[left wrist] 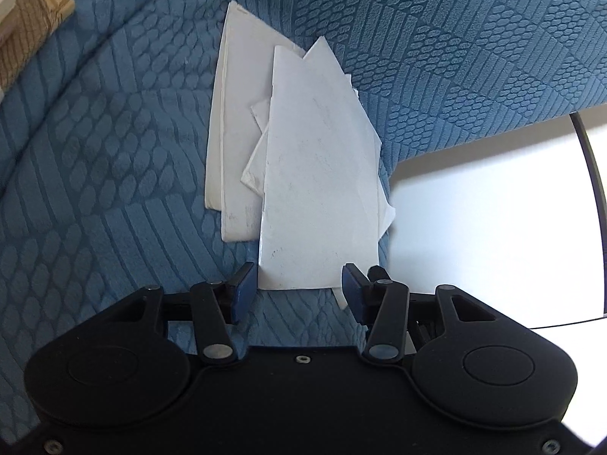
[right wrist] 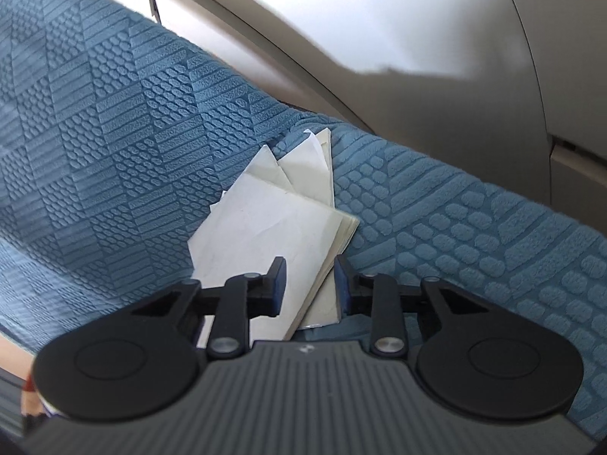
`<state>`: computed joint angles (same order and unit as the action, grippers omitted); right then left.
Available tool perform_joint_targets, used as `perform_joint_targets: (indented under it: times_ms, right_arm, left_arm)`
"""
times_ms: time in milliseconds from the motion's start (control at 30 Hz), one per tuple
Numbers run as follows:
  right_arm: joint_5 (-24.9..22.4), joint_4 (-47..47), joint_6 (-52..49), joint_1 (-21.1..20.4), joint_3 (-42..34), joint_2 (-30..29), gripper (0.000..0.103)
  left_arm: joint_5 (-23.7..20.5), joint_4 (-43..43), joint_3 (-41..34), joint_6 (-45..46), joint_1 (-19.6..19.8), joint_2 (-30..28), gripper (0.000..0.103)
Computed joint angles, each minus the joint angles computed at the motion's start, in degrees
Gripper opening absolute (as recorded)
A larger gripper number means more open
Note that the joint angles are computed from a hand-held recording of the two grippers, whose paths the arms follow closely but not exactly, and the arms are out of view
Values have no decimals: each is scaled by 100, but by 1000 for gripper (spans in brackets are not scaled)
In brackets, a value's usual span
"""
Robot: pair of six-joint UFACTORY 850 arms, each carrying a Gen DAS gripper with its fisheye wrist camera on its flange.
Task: Organize objects
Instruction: 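Move the left gripper toward the pile of white papers, then close the left gripper on the edge of the white papers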
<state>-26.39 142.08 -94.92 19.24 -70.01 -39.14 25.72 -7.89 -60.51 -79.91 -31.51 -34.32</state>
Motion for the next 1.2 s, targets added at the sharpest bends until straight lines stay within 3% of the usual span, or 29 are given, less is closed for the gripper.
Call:
perform_joint_targets:
  times_ms: [167, 267, 433, 567, 733, 900, 967, 1033, 1100, 1200]
  right_arm:
    - [-261, -132, 258, -43, 52, 32, 31]
    - [-710, -110, 263, -83, 138, 63, 29]
    - [-1255, -84, 275, -97, 192, 91, 29]
    - [-1402, -199, 516, -130, 208, 105, 29]
    - [-1412, -311, 716, -172, 222, 97, 29]
    - [-1441, -619, 1216, -236, 220, 71, 30]
    - [-1538, -937, 1605, -276, 183, 32, 30]
    - [-1762, -1321, 2076, -327, 94, -64, 36]
    - [-1870, -1560, 2404, -345, 53, -103, 60]
    - [-2064, -1621, 2468, -371, 78, -105, 66]
  left_arm:
    - [204, 324, 9, -588, 33, -39, 46]
    - [197, 487, 12, -755, 64, -24, 46]
    - [690, 509, 229, -1223, 73, 18, 49]
    - [929, 682, 254, -1688, 123, -29, 46]
    - [809, 918, 102, -2146, 162, -216, 10]
    - [631, 1076, -41, -2023, 151, -291, 4]
    - [758, 1035, 5, -1892, 145, -224, 3]
    - [838, 926, 80, -1724, 142, -101, 2]
    - [836, 808, 160, -1506, 137, 42, 1]
    - [1097, 632, 349, -1392, 128, 230, 0]
